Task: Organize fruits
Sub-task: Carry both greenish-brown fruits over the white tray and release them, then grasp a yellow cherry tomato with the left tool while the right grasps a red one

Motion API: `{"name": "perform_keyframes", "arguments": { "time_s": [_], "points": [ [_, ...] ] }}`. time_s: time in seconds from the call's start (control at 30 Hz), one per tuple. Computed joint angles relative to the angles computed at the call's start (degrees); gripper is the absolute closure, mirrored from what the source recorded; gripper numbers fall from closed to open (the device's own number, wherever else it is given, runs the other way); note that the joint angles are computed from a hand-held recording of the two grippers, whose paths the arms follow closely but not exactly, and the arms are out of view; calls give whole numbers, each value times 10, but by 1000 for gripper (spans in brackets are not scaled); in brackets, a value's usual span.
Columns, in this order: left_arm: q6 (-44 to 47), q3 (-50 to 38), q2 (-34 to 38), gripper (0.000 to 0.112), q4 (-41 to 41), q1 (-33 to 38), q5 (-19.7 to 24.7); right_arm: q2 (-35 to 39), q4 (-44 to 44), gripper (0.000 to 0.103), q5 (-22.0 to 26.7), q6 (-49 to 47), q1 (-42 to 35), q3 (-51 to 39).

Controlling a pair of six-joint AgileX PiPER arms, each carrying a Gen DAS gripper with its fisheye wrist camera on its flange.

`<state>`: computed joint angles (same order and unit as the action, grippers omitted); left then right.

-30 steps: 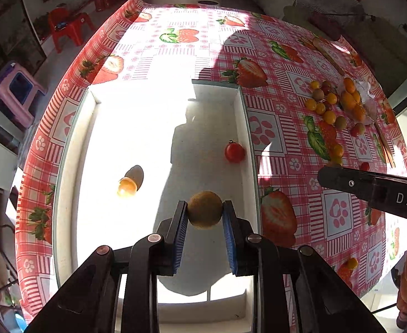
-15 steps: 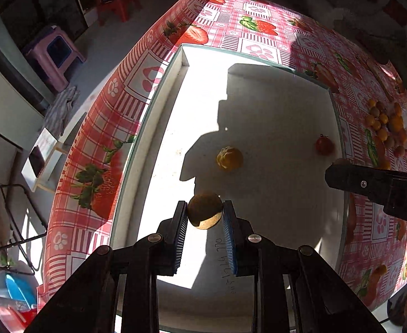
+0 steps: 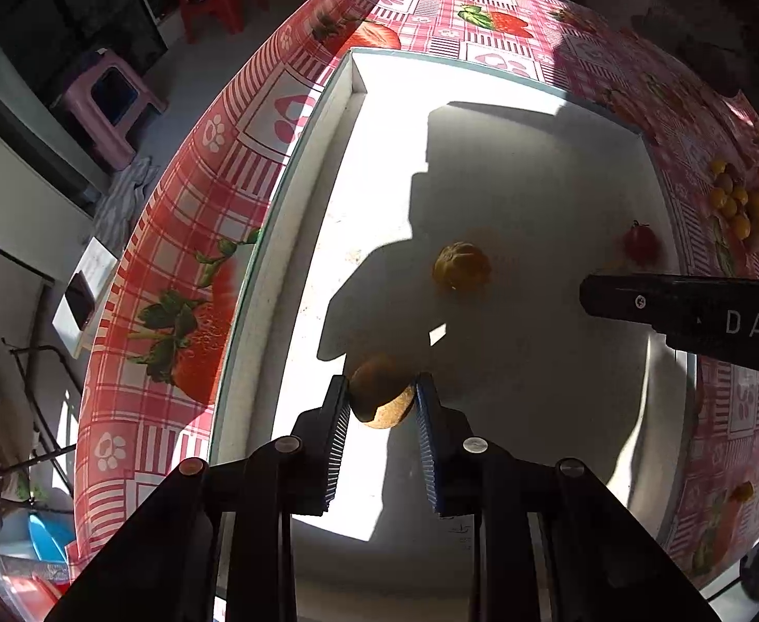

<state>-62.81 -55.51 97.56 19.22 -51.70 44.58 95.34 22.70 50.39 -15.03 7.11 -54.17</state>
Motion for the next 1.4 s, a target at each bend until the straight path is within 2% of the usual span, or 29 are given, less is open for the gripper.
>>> {"name": "perform_keyframes", "arguments": {
  "time_s": [0.07, 0.1, 0.13, 0.17, 0.2, 0.23, 0.27, 0.47, 0.73, 0.97, 1.2, 1.33, 1.4],
  "points": [
    [1, -6, 4, 85, 6, -5, 9, 4, -1, 72, -8, 5, 6, 2],
    [-2, -11, 8, 78, 14, -8, 21, 3, -3, 72, -11, 6, 8, 2],
    [-17, -23, 17, 52, 27, -19, 41, 3, -7, 72, -11, 9, 11, 1],
    [-33, -26, 19, 39, 44, -28, 54, 2, -9, 71, -11, 10, 14, 1],
    [-53, -24, 15, 33, 63, -37, 59, 2, -4, 69, -9, 6, 14, 0],
    [-56, -23, 11, 33, 68, -41, 59, 3, 3, 61, -5, -1, 11, -2],
    [-43, -22, 8, 33, 61, -37, 57, 6, 5, 48, -6, 3, 14, -3],
    [-10, -39, 15, 33, 37, -40, 64, -31, 35, 31, 7, -16, -11, 2],
    [50, -135, 51, 33, 27, -62, 96, -107, 42, 29, 54, -40, -122, 27],
    [122, -276, 123, 33, 7, -88, 123, -135, 14, 29, 90, -112, -315, 51],
    [196, -459, 227, 33, -38, -118, 167, -98, -53, 29, 79, -162, -483, 34],
    [232, -579, 305, 33, -65, -126, 200, -53, -80, 29, 59, -172, -537, 8],
    [249, -657, 357, 33, -79, -129, 230, -34, -87, 29, 52, -181, -553, -4]
  ]
}}
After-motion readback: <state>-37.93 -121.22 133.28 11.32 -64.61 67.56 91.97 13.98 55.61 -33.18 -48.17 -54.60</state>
